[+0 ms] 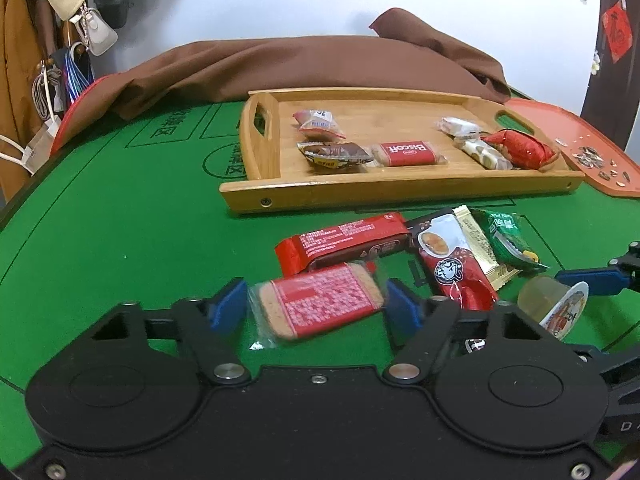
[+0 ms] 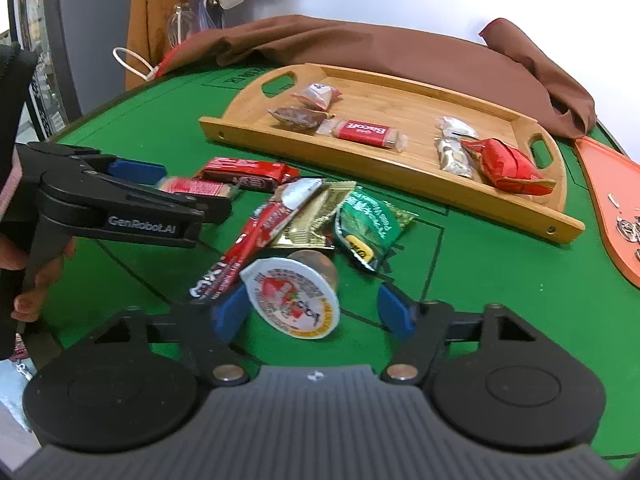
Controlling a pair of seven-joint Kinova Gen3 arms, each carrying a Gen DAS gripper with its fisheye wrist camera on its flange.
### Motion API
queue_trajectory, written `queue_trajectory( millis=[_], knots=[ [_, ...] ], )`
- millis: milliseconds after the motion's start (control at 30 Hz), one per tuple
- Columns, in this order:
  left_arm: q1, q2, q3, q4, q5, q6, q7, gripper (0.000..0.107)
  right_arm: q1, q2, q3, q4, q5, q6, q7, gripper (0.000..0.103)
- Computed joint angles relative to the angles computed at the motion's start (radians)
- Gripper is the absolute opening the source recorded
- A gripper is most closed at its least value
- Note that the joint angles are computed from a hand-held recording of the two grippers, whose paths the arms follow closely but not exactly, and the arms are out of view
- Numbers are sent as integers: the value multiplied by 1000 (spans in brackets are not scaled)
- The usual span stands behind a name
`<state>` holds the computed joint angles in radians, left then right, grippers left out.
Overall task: Organize snacks
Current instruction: 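Grasp the round cup snack with the right tool while the left tool grasps the red wafer bar, then carry the cup snack and red wafer bar over the bamboo tray with both tools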
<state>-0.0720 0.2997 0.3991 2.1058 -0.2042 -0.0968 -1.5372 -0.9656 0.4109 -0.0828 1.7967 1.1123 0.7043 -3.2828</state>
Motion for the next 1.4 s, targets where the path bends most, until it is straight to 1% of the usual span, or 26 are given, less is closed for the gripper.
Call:
queue_trajectory(
  millis=[100,167,200,233,300,400,433,600,633,733,833,900,967,1100,1233,1400],
  knots=[
    [-4,-6,2,7,-4,-5,3,66,-3,2,0,-4,1,1,-7,68],
    [-16,-10,15,8,-6,4,11,65,-3,-1,1,-3,2,-3,-19,59],
    [-21,-13,20,8,-7,10,14,65,3,-8,2,5,5,-20,-32,53],
    [-28,-16,28,10,-7,12,15,65,11,-17,2,13,7,-43,-44,51],
    [-64,-18,64,14,-15,18,21,65,25,-27,0,20,-4,-68,-49,50],
    [-156,-18,157,19,-30,30,35,64,30,-34,3,28,-6,-85,-60,50],
    [-177,-20,178,22,-32,30,37,64,30,-35,3,29,-9,-83,-62,50],
    [-259,-35,258,37,-57,14,56,64,35,-55,6,47,-5,-93,-95,50],
    [-285,-37,283,39,-69,12,65,64,36,-60,6,50,0,-91,-104,50],
    [-333,-43,332,41,-99,10,88,64,34,-69,2,56,16,-69,-131,50],
    [-357,-46,357,36,-121,15,105,64,39,-77,-6,57,30,-41,-150,50],
    [-398,-38,404,28,-133,28,114,64,46,-82,-14,56,35,-24,-159,50],
    [-451,-22,465,13,-129,50,110,64,56,-88,-19,56,38,-13,-166,50],
    [-460,-17,482,-8,-88,59,60,64,80,-98,-27,52,36,1,-163,50],
    [-487,12,529,-57,-50,97,8,64,110,-104,-26,42,25,7,-152,50],
    [-443,39,506,-130,11,140,-49,64,138,-105,-19,22,13,25,-131,50]
  ],
)
